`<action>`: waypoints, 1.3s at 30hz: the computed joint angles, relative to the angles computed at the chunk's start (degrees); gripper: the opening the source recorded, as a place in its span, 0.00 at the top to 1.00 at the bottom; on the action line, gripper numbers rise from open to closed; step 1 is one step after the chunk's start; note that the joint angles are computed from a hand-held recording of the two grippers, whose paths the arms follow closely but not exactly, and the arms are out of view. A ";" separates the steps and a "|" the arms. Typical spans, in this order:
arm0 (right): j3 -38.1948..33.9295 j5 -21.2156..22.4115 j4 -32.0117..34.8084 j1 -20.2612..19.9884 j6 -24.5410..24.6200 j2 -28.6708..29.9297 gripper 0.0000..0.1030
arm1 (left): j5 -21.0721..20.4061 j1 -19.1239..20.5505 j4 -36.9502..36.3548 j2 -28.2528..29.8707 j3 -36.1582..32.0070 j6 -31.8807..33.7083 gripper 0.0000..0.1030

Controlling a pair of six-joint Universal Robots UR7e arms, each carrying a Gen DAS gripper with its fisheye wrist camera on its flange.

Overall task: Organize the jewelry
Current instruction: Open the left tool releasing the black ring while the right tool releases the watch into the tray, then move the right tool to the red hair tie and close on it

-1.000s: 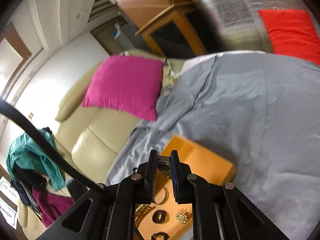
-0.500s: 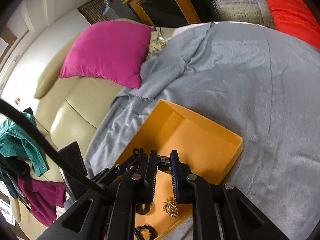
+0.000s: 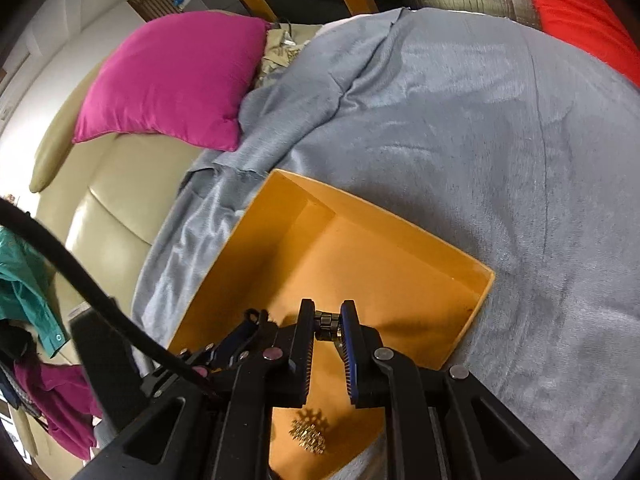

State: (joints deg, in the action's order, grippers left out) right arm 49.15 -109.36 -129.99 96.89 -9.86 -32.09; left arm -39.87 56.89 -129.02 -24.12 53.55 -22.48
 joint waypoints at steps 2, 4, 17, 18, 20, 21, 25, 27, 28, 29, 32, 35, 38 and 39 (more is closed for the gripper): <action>-1.45 -0.18 0.95 -0.22 0.58 1.00 0.86 | -0.02 0.13 1.73 0.30 -0.72 -0.86 0.80; -2.44 -0.61 1.35 -0.22 0.34 1.75 0.86 | -0.24 0.34 4.09 0.61 -1.61 -1.95 0.80; -6.36 -1.62 4.44 -0.21 0.38 4.33 0.83 | 1.47 0.11 6.45 0.57 -2.23 -3.67 0.67; -6.07 -1.75 4.03 -0.16 0.08 4.17 0.83 | 2.32 -0.08 6.10 0.54 -2.07 -3.60 0.58; -4.94 -1.41 2.87 -0.15 -0.46 3.40 0.83 | 4.29 -0.46 6.03 0.53 -1.83 -3.52 0.50; -4.24 -0.94 2.24 -0.22 -0.66 2.86 0.83 | 5.13 -0.58 6.11 0.50 -1.74 -3.43 0.48; 0.44 0.95 -1.97 -0.55 -1.54 -0.68 0.83 | 7.80 -1.17 6.47 0.14 -1.22 -4.05 0.43; 3.28 1.73 -4.08 -0.84 -1.84 -2.83 0.83 | 7.97 -1.58 5.31 -0.27 -0.62 -3.72 0.42; 5.00 2.27 -5.12 -1.10 -1.74 -4.22 0.84 | 8.13 -1.77 4.93 -0.30 -0.55 -3.62 0.42; 6.25 2.56 -5.91 -1.32 -1.60 -5.27 0.83 | 8.41 -2.05 3.77 -0.44 -0.12 -3.01 0.42; 10.93 3.05 -9.06 -2.22 -1.77 -9.09 0.82 | 10.47 -3.50 -0.73 -0.14 0.62 0.11 0.35; 15.11 3.40 -11.38 -3.11 -1.25 -13.04 0.77 | 13.48 -5.05 -7.76 0.84 1.27 5.77 0.31; 19.78 3.43 -14.38 -4.32 -0.81 -17.46 0.73 | 16.38 -6.63 -15.93 2.60 1.21 13.03 0.21; 21.02 3.45 -14.93 -4.75 -0.50 -18.77 0.73 | 17.68 -7.28 -19.86 3.68 0.89 16.76 0.20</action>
State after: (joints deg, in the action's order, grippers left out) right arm 70.17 -105.90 -144.91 92.14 -10.35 -50.85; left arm -22.19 49.61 -148.88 -20.45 54.44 -5.72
